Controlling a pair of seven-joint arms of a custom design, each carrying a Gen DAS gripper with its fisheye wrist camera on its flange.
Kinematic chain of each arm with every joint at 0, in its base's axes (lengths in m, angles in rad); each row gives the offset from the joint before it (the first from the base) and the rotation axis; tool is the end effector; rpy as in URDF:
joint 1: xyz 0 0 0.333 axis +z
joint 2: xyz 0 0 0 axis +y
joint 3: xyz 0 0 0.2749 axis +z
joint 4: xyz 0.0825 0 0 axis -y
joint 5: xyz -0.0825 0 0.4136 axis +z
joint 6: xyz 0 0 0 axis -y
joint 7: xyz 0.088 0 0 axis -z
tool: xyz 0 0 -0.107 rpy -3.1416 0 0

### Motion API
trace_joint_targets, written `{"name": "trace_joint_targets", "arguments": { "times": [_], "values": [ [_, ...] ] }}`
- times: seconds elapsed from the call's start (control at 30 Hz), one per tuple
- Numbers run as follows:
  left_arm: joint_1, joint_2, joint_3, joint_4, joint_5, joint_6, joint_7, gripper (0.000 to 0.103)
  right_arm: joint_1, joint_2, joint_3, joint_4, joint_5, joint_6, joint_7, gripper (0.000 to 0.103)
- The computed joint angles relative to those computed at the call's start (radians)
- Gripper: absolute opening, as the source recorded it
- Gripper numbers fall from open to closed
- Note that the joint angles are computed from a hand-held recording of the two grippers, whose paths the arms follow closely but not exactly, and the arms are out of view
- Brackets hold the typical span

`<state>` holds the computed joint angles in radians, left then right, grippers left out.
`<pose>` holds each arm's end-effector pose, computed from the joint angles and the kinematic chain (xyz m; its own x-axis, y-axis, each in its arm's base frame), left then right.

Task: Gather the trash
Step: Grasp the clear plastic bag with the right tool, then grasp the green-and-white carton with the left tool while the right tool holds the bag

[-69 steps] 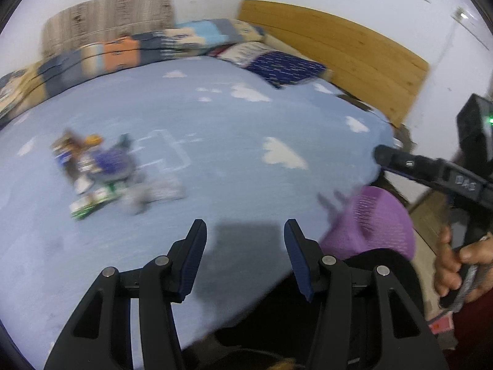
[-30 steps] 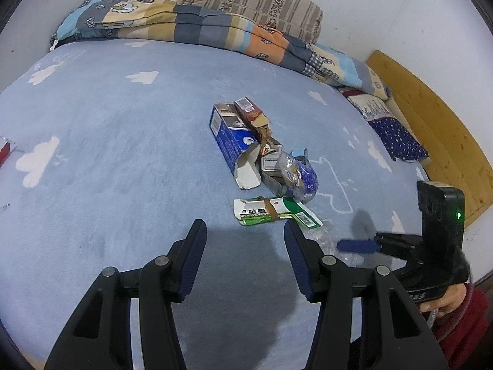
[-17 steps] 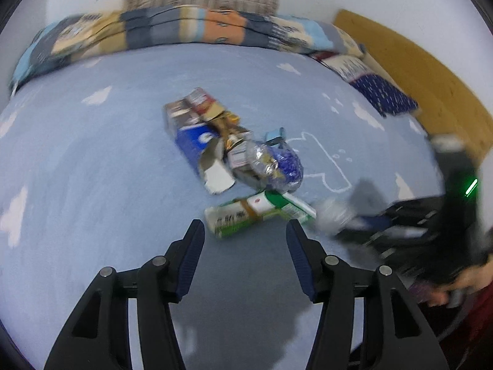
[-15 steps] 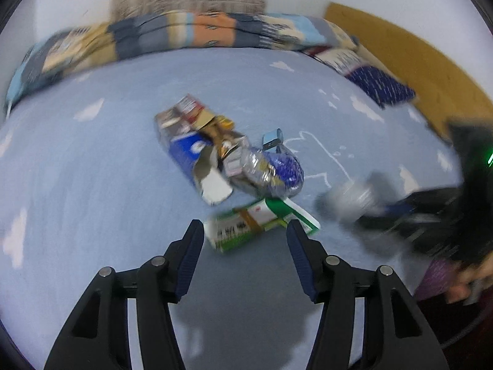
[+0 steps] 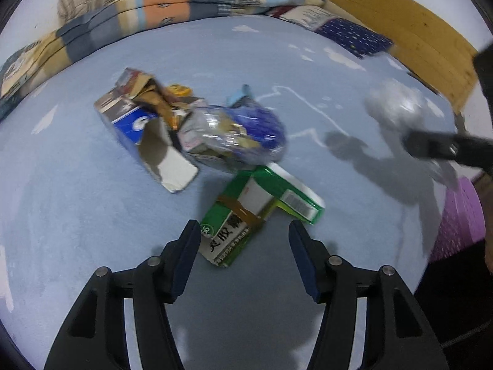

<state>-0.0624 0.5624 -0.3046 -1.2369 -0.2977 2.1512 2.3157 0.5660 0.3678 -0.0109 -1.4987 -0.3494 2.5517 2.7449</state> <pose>0.7189 -0.2320 0.4562 -0.8084 -0.5783 0.1101 -0.5416 0.6573 -0.5241 0.6183 0.3903 0.4903 -0.2316 -0.8820 -0.4104 -0.7257 0.4376 -0.5310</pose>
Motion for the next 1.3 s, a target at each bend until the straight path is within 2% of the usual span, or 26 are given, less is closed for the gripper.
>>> {"name": "trace_joint_targets", "arguments": {
  "times": [0.1,0.13,0.23,0.3,0.4,0.43,0.53,0.6,0.8,0.87,1.03,1.13,1.3],
  "values": [
    [0.015,-0.015,-0.017,-0.012,-0.039,-0.023,0.027,0.057,0.014,-0.012,-0.005,-0.010,-0.029,-0.006,0.026,0.018],
    [0.008,-0.026,-0.013,-0.031,-0.034,-0.003,0.027,0.057,0.013,-0.015,-0.005,-0.014,-0.031,-0.006,0.033,0.018],
    [-0.042,-0.076,0.023,-0.130,0.027,0.162,0.016,0.057,0.007,-0.021,-0.002,-0.023,-0.031,-0.009,0.044,0.018],
    [-0.025,-0.069,0.003,-0.122,0.024,0.168,0.013,0.059,0.007,-0.022,-0.002,-0.024,-0.037,-0.017,0.051,0.018],
    [-0.030,-0.077,0.007,-0.143,0.054,0.239,0.025,0.060,0.006,-0.022,0.004,-0.020,-0.039,-0.024,0.048,0.018],
    [-0.037,-0.075,0.014,-0.145,0.085,0.246,0.037,0.064,0.005,-0.022,0.004,-0.020,-0.040,-0.026,0.047,0.018],
    [-0.035,-0.050,0.013,-0.105,0.129,0.149,0.077,0.066,0.003,-0.019,0.007,-0.016,-0.037,-0.028,0.042,0.018],
    [-0.037,-0.066,0.020,-0.142,0.158,0.193,0.116,0.066,0.002,-0.018,0.008,-0.015,-0.035,-0.028,0.039,0.018],
    [-0.058,-0.011,0.033,-0.085,0.194,0.267,0.016,0.065,0.003,-0.011,0.007,-0.004,-0.036,-0.030,0.034,0.018],
    [-0.075,0.010,0.039,-0.066,0.216,0.291,-0.026,0.053,0.003,-0.005,0.008,0.004,-0.033,-0.035,0.026,0.018],
    [-0.102,0.006,0.054,-0.101,0.304,0.349,-0.087,0.051,0.008,0.002,0.003,0.017,-0.031,-0.052,0.026,0.018],
    [-0.082,-0.019,0.033,-0.121,0.283,0.338,-0.101,0.050,0.010,0.003,0.001,0.021,-0.036,-0.053,0.035,0.018],
    [-0.023,-0.112,-0.023,-0.198,0.148,0.272,-0.049,0.050,0.020,0.002,-0.004,0.026,-0.058,-0.065,0.045,0.018]
  ]
}}
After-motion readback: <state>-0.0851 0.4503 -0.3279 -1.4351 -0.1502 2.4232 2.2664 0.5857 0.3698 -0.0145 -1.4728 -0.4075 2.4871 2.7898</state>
